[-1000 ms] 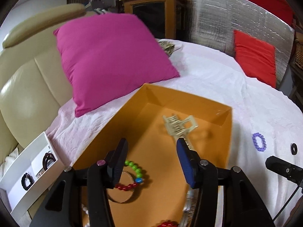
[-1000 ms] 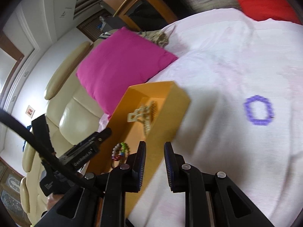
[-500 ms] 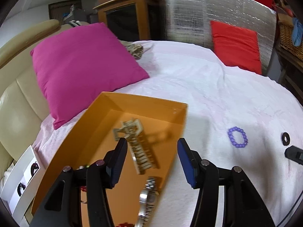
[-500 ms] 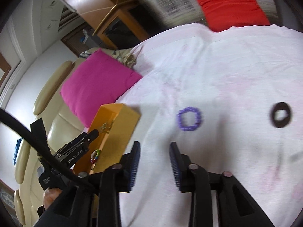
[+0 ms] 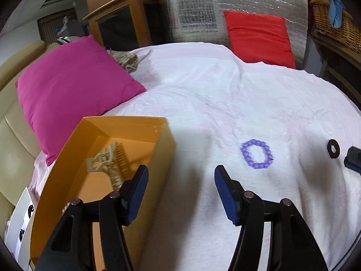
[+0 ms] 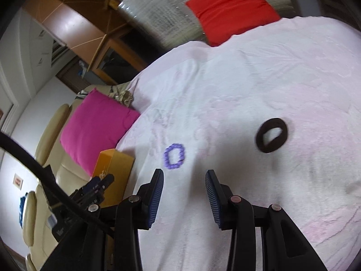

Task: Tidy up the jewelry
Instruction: 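Move both tools back to the purple bracelet and black hair tie, then grasp the black hair tie with the right tool while the left grasps the purple bracelet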

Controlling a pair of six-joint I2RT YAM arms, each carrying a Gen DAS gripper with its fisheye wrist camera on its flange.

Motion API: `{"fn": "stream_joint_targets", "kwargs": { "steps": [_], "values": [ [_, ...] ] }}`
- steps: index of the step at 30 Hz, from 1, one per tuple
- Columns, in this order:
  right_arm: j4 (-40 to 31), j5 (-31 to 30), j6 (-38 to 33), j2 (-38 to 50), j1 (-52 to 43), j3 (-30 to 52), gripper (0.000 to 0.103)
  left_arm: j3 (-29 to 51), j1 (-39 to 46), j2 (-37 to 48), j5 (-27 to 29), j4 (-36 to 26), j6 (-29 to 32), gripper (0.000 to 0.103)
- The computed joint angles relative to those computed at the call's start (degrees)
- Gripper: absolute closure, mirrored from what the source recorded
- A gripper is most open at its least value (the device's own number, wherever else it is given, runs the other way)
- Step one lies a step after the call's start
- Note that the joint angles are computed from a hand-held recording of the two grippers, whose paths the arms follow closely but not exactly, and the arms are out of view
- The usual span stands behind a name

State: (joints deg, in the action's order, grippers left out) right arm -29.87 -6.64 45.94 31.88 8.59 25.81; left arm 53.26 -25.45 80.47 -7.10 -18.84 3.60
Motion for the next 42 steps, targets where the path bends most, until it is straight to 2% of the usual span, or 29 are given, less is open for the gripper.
{"fn": "stream_joint_targets", "kwargs": {
  "steps": [5, 7, 13, 17, 20, 23, 26, 30, 32, 33, 35, 37, 38, 39, 41, 42],
  "values": [
    [-3.43, -2.71, -5.26, 2.27, -7.98, 1.78, 0.062, 2.16, -1.38, 3.69, 1.83, -1.41, -1.26, 0.041],
    [-4.46, -4.01, -7.97, 3.52, -12.74, 2.06, 0.062, 3.93, -1.2, 5.99, 4.36, -2.97, -1.75, 0.04],
    [-4.01, -9.14, -15.43, 9.4, -26.0, 2.55, 0.062, 7.81, -0.99, 12.18, 7.92, -4.2, -1.64, 0.039],
    [-0.59, -9.78, -16.46, 14.58, -27.61, 2.5, 0.062, 8.89, -0.75, 13.82, 10.01, -3.17, -2.29, 0.039],
    [2.45, -9.64, -16.43, 19.09, -26.74, 2.62, 0.062, 10.49, -0.38, 15.55, 14.33, -3.55, -3.34, 0.037],
    [4.67, -8.19, -15.41, 20.79, -25.59, 2.35, 0.053, 11.98, -0.42, 17.35, 16.94, -3.77, -4.49, 0.036],
    [5.14, -6.64, -15.13, 21.01, -23.49, 2.72, 0.04, 13.17, -0.94, 19.35, 18.82, -3.11, -6.82, 0.032],
    [6.37, 2.26, -14.98, 21.68, -17.0, 2.83, 0.038, 14.72, -2.23, 22.16, 17.31, -2.03, -9.56, 0.032],
    [6.31, 9.01, -16.27, 23.42, -12.79, 3.51, 0.047, 14.48, -3.43, 22.6, 15.7, -0.43, -9.97, 0.032],
    [5.68, 14.02, -16.73, 24.99, -9.92, 4.27, 0.058, 14.26, -4.16, 22.72, 15.17, 0.5, -9.47, 0.032],
    [5.09, 18.86, -17.64, 26.33, -6.73, 4.96, 0.063, 14.53, -5.12, 23.4, 14.87, 0.7, -8.91, 0.032],
    [4.14, 20.01, -17.88, 25.97, -5.89, 5.33, 0.079, 14.2, -6.24, 23.67, 14.54, 2.05, -7.69, 0.048],
    [3.91, 19.54, -17.84, 25.44, -6.14, 5.26, 0.083, 14.6, -6.7, 24.18, 14.58, 1.79, -6.83, 0.069],
    [3.72, 18.97, -17.84, 24.64, -6.55, 5.1, 0.089, 15.0, -7.09, 24.73, 14.7, 1.39, -6.52, 0.082],
    [2.97, 18.63, -17.98, 22.72, -6.69, 4.85, 0.09, 15.34, -7.09, 25.41, 15.84, 0.72, -6.54, 0.094],
    [2.8, 18.28, -18.03, 21.92, -6.59, 4.68, 0.092, 15.16, -7.01, 25.45, 16.67, 0.65, -6.4, 0.094]
  ]
}}
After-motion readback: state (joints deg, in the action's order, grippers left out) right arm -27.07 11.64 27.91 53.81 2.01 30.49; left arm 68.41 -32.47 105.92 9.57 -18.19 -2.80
